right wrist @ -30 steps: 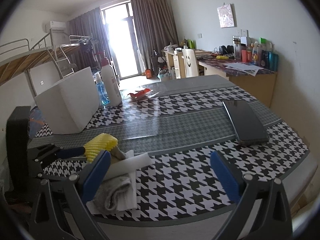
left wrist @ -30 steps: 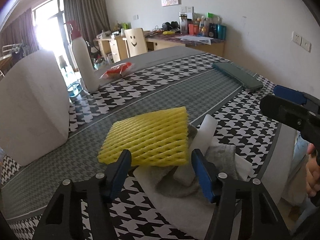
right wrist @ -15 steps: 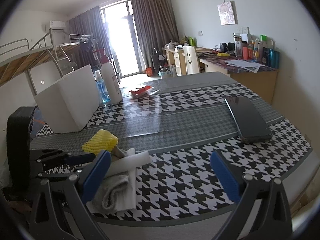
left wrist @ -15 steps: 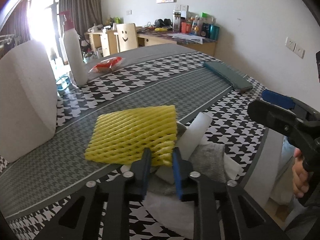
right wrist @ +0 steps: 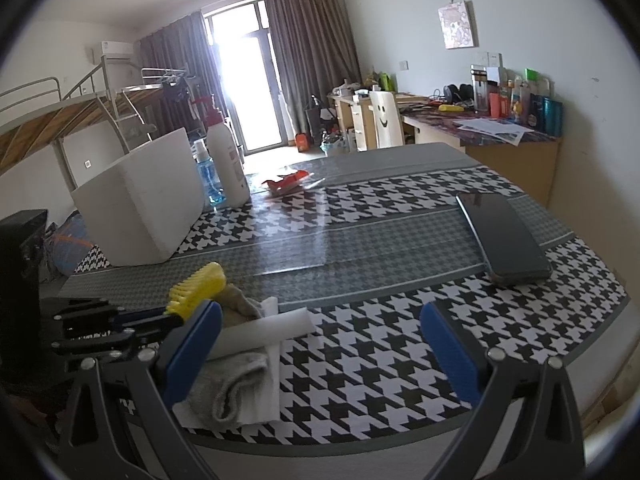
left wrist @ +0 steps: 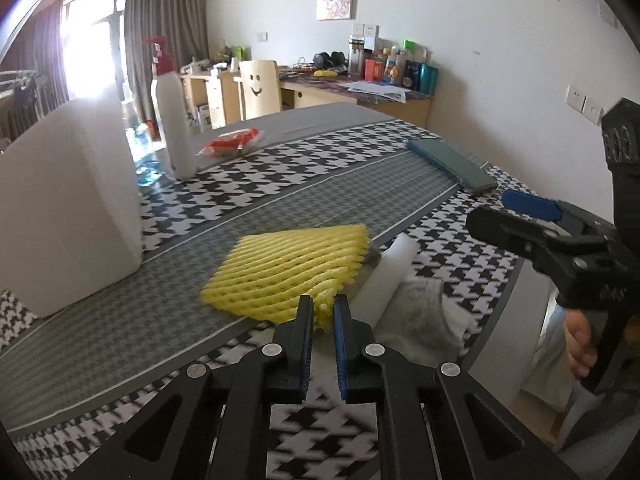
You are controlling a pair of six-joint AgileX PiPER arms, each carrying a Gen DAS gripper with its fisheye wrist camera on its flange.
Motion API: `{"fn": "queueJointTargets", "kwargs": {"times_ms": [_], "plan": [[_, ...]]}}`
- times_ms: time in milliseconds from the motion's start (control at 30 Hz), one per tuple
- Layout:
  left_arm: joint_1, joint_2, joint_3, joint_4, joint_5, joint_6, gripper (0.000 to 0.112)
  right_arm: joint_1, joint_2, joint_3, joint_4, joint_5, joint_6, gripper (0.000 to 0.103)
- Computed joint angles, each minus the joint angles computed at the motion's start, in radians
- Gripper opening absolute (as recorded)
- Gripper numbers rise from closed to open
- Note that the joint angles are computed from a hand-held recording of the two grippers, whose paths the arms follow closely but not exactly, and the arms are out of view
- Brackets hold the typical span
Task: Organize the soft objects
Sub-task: 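Lift the yellow sponge with the left tool while the right tool approaches the white roll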
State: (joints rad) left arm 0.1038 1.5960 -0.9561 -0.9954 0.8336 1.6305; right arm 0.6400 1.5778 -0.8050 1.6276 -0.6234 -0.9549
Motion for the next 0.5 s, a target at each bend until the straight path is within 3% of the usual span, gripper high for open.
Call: {"fn": "queueJointTargets", "kwargs": {"times_ms": [267, 333, 400, 500], "plan": [[0.09, 0.006, -0.016, 0.036, 0.01, -0.006, 0.012, 0.011, 0.028, -0.038, 0.013, 0.009, -0.026, 0.101], [0.094, 0.009, -0.019, 0.045, 0.01, -0.014, 0.022, 0.016, 0.039, -0.052, 0.021, 0.01, -0.038, 0.101], [0.093, -0.001, -0.009, 0.033, -0.003, -0.004, 0.047, 0.022, 0.044, -0.061, 0.029, 0.007, -0.05, 0.101], [0.101, -0.002, -0.012, 0.012, 0.019, 0.007, 0.054, 0.027, 0.047, -0.07, 0.034, 0.006, -0.058, 0.101]]}}
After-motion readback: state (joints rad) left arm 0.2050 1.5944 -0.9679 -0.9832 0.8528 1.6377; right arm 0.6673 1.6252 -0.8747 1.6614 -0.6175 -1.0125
